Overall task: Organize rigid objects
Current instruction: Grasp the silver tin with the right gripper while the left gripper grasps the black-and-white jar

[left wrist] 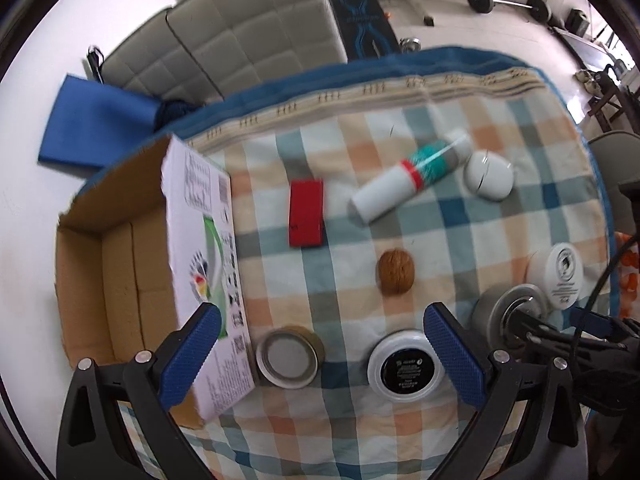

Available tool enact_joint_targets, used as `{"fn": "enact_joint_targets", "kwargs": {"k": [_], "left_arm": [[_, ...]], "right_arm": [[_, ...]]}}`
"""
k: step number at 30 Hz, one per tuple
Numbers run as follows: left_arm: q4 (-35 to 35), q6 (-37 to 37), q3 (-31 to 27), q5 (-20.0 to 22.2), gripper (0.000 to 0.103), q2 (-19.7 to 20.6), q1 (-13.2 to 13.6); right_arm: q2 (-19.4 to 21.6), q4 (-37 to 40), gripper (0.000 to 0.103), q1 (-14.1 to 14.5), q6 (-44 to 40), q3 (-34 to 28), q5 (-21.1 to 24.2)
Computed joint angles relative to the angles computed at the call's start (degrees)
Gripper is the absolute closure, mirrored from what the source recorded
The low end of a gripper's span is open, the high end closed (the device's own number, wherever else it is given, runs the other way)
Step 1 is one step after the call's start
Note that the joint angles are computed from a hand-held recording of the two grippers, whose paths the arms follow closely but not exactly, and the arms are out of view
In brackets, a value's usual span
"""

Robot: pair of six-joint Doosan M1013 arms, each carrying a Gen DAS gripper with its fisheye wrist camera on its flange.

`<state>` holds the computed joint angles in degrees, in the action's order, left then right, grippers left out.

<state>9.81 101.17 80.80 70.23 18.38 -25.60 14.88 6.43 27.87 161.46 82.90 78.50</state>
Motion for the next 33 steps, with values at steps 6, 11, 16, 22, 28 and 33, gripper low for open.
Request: {"fn": "enact_joint_targets", "kwargs": {"k": [6,11,16,22,28,33], "left_arm": [[1.10,-4.12,1.47,1.29,0.000,0.81,1.14],[0.34,-5.55,2.54,2.26,0.000,0.58,2.44],[-2.68,-5.30,3.89,2.47,0.000,-0.42,3.63],[-5.13,-3.99,4.83,2.38,0.000,-1.67,4.40],[-8.01,-2.95,7.75,1.27,0.000,-4.65,4.99],[-9.47,-3.34,11.14,1.44,0.000,-6.83,4.63]], "right_arm": [[2.94,6.82,0.017,0.05,-2.56,1.48,-5.61],[6.54,11.16,0.029,0.25,-7.15,0.10,-6.08],[6.24,10.55,0.033,1.60,-7.74,1.62,-9.10],[2.08,19.41,0.040,1.72,-8.09,10.85,-22.36],[-2.17,23.84,0.045,4.06,-6.31,17.80,-27.48],[-3.76,12.10,0.031,7.09,3.99,16.22,-22.31]]}}
